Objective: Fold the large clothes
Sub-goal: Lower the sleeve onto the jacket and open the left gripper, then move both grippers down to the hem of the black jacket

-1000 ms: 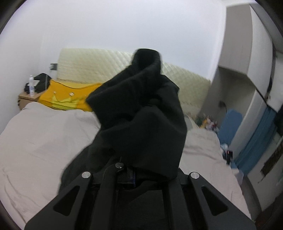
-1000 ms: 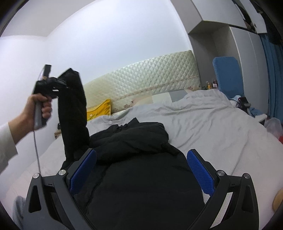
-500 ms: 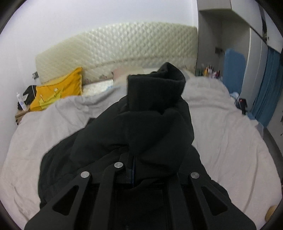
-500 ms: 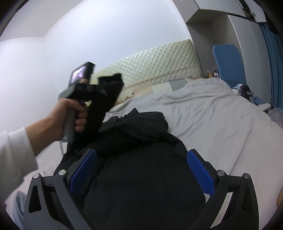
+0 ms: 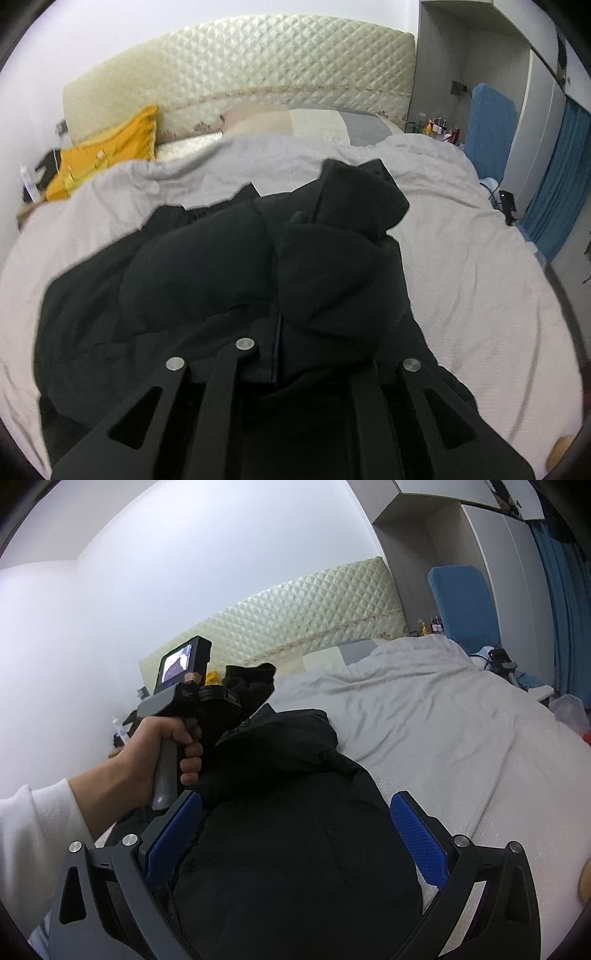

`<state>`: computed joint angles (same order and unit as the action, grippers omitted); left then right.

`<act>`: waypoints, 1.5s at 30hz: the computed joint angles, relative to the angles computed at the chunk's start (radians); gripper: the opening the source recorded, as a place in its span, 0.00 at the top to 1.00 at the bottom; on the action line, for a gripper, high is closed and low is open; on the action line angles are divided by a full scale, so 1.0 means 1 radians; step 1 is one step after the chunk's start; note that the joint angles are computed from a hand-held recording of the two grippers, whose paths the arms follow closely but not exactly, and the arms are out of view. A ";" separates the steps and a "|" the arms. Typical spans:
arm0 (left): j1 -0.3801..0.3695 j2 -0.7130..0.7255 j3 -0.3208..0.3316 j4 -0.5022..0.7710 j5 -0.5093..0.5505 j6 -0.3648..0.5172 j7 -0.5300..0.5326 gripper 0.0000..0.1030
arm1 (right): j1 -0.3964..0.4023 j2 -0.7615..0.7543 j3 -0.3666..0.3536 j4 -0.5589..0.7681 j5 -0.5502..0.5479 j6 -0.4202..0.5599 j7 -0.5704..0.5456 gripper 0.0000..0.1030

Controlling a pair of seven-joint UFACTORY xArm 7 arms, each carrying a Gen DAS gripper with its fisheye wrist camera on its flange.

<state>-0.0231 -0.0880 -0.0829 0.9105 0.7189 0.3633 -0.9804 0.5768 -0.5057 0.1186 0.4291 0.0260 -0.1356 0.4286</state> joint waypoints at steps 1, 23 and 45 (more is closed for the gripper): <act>-0.002 0.011 -0.002 -0.003 0.000 -0.006 0.002 0.87 | -0.006 0.000 0.009 0.003 0.000 0.009 0.002 0.00; -0.041 -0.049 0.022 -0.047 -0.049 -0.052 -0.103 0.27 | -0.027 0.006 0.022 -0.036 -0.035 -0.074 -0.007 0.00; 0.032 -0.884 -0.055 -0.216 -0.372 0.376 0.473 0.24 | -0.026 -0.035 0.078 0.001 -0.064 -0.007 -0.028 0.00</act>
<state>0.0093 -0.9722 -0.1377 0.6942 0.3471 0.7392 -0.5072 0.5505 -0.5411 0.1967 0.4304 -0.0375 -0.1428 0.4010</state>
